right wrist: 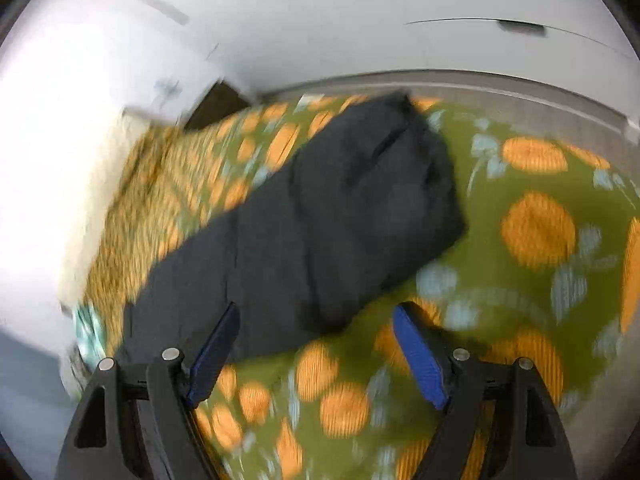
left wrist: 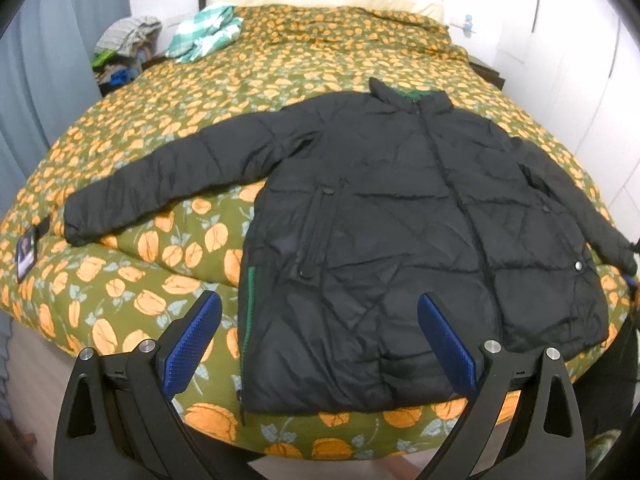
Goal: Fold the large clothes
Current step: 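Grasp the sleeve cuff with the right tool and lift it across the jacket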
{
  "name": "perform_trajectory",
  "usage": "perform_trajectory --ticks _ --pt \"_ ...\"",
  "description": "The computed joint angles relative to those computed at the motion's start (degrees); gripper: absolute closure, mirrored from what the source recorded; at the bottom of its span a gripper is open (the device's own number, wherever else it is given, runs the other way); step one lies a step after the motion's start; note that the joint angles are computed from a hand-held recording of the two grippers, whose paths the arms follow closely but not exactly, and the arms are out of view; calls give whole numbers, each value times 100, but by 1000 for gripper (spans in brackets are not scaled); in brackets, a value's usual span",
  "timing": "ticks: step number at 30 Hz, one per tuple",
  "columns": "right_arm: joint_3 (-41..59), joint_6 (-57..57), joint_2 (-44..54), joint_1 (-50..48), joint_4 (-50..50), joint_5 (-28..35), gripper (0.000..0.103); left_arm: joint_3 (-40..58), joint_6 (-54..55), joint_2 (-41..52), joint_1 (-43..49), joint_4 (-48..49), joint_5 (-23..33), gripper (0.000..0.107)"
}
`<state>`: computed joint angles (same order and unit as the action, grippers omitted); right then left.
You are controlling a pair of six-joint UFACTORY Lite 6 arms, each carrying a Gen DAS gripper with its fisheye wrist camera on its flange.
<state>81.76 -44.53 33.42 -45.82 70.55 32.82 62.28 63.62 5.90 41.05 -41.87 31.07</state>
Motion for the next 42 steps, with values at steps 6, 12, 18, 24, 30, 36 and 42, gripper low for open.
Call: perform_trajectory --ticks 6,12,18,24,30,36,42 --pt "676 781 456 268 -513 -656 88 40 -373 97 -33 307 -53 9" --pt "346 -180 -1053 1105 -807 -987 93 -8 -156 206 119 110 -125 9" --pt "1035 30 -2123 3114 -2614 -1114 93 209 -359 452 215 4 -6 9" --pt "1876 1011 -1846 5036 -4356 -1133 94 185 -100 429 440 -223 33 9" --pt "1422 1551 -1870 6107 -5027 -1264 94 222 64 534 686 -290 -26 9" --pt "800 2144 -1767 6841 -5463 -1317 94 306 41 656 769 -368 66 9" --pt "638 2775 -910 7518 -6009 -1548 94 318 16 711 600 -311 73 9"
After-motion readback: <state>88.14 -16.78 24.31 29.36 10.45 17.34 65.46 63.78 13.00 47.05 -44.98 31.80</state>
